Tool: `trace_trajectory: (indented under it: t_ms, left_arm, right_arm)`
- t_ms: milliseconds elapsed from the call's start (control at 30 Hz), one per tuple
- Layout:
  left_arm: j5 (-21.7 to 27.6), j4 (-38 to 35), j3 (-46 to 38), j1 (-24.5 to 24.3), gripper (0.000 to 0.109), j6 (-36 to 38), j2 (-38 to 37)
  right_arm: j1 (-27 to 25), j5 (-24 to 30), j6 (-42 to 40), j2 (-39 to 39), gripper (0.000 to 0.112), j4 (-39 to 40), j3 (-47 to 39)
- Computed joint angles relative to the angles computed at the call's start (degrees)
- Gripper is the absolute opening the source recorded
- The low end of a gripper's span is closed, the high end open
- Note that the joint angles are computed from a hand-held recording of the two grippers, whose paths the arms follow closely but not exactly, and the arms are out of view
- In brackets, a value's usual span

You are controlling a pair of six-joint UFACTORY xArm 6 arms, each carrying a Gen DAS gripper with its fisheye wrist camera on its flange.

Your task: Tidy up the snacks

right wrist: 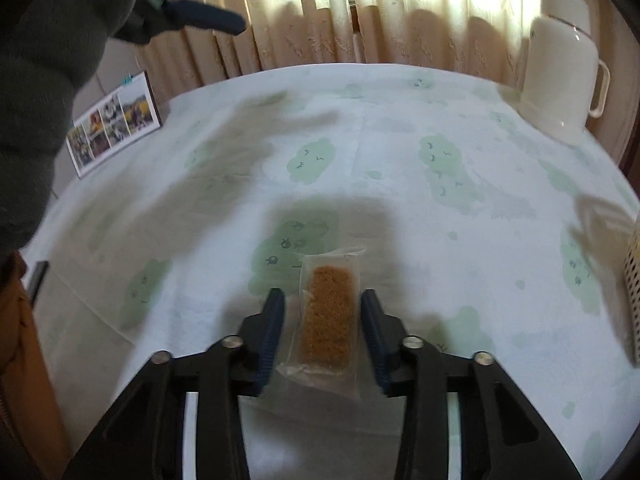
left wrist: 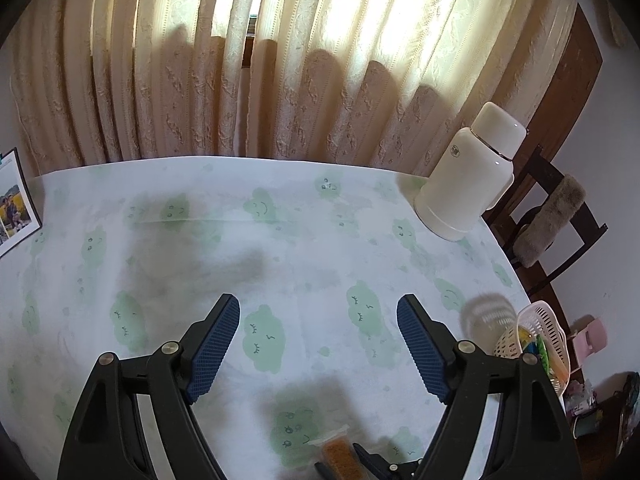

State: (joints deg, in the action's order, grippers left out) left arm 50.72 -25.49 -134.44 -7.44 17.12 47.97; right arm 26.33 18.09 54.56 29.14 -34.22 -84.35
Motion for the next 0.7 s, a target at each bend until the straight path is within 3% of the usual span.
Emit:
trace_trajectory:
  t_ms: [233, 400, 700]
  left_arm:
    - [-0.3, 0.1, 0.7, -0.1, 0.078, -0.5, -0.4]
    - [0.0, 0.5, 0.4, -0.2, 0.078, -0.6, -0.2]
    - [-1.3, 0.6, 3.6, -0.9, 0.078, 1.0, -1.9]
  right_arm:
    - [-0.4, 0.5, 6.9, -2.2, 0.029, -6.9, 2.0]
    - [-2.5, -0.9, 20.7, -9.1, 0.029, -19.4, 7.9]
    - [-5.6, 4.7, 38.7, -22.6, 0.029, -35.4, 17.6]
